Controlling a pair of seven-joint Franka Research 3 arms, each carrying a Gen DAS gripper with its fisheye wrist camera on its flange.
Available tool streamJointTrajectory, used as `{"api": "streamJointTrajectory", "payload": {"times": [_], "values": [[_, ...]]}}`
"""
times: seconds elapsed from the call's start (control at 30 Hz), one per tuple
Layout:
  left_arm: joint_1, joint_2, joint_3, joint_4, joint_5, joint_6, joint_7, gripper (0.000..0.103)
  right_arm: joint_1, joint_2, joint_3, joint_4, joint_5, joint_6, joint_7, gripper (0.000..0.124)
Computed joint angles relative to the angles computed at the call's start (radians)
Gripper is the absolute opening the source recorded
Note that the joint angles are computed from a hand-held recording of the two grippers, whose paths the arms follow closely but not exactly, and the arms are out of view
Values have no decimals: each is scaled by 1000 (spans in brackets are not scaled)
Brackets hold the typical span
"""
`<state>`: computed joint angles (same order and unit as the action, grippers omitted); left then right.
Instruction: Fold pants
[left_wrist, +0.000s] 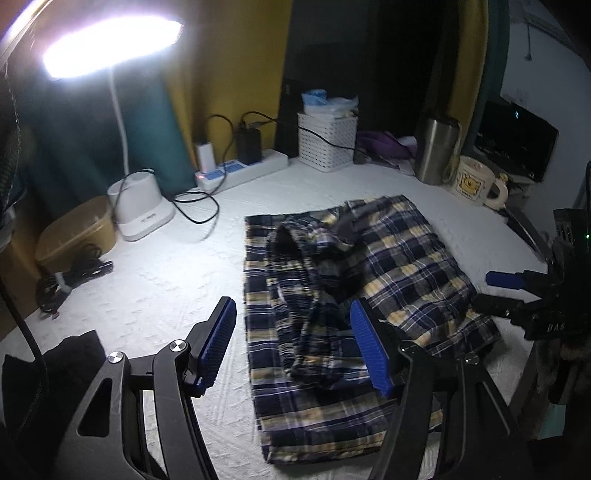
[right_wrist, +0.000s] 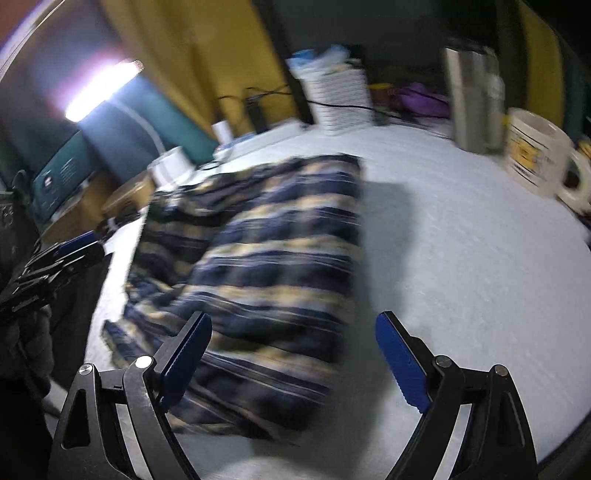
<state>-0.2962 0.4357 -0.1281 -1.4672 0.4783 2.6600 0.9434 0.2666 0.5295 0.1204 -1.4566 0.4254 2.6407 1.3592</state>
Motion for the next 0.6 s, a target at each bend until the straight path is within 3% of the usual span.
{"api": "streamJointTrajectory", "payload": {"times": [0.33,0.37,0.47,0.57,0.6], "values": [[0,87,-31,101,-58,-53,142,64,6,-50,-19,-109,-31,74,39,91],[-1,98,-33,113,-67,-61,158,64,2,-51,-10,-113,-26,74,24,88],[-2,122,-33,139,-89,-80,184,64,3,-46,1,-109,-21,49,8,66],[2,143,-36,157,-112,-85,215,63,16,-43,-6,-117,-26,56,15,66],[2,149,-34,162,-114,-85,222,53,23,-43,-12,-116,-36,57,22,66]]}}
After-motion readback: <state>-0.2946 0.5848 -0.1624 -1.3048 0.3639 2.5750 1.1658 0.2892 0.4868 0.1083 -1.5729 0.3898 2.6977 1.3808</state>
